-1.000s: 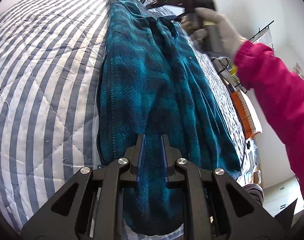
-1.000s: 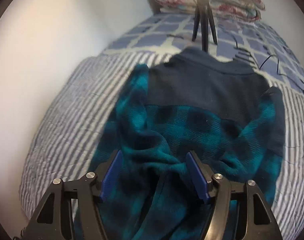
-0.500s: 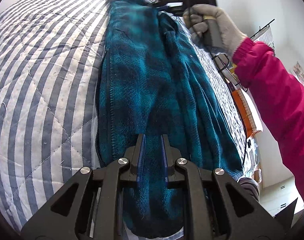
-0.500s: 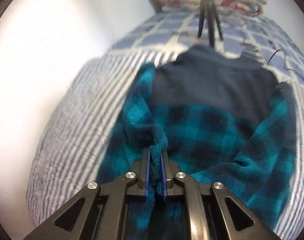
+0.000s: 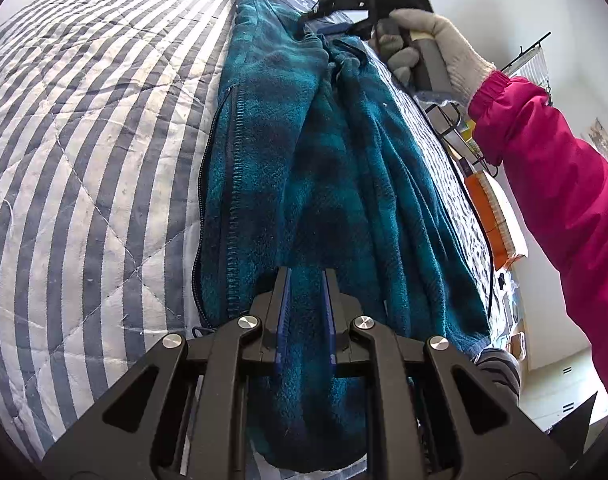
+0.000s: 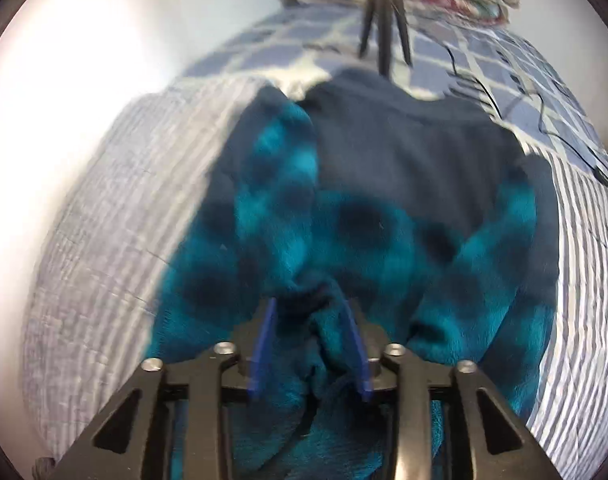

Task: Fold large clothes

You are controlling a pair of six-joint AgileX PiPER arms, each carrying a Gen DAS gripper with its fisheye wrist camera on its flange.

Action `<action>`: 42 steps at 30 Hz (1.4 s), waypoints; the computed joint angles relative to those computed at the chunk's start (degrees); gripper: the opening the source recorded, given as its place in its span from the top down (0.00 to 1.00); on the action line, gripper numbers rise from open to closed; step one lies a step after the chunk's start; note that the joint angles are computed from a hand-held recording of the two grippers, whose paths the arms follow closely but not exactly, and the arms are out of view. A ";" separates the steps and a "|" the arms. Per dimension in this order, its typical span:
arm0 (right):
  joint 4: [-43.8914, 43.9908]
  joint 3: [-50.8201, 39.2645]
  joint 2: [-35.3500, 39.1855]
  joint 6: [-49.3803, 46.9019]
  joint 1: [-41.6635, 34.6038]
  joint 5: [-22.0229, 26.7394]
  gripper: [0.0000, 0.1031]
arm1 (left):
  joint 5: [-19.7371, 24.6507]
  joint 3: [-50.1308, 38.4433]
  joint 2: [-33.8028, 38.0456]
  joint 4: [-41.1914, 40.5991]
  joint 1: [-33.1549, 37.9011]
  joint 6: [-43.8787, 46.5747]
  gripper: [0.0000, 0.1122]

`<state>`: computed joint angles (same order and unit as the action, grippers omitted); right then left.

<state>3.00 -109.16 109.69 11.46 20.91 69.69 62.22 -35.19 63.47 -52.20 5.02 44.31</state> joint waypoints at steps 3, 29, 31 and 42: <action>3.80 2.85 -2.92 -1.06 -1.17 -1.82 0.55 | 0.08 0.25 -0.60 -0.05 0.37 0.26 0.89; 6.02 53.12 -50.44 15.69 10.79 -7.89 0.60 | -21.73 -6.39 5.39 14.55 -33.73 -15.26 0.92; 5.93 53.84 -52.49 17.76 11.72 -8.30 0.61 | -15.91 -6.03 4.41 6.53 -27.39 -9.06 0.95; 7.81 51.29 -43.72 18.40 18.66 -18.31 0.61 | -19.74 -4.13 2.50 9.79 -32.06 -10.93 0.94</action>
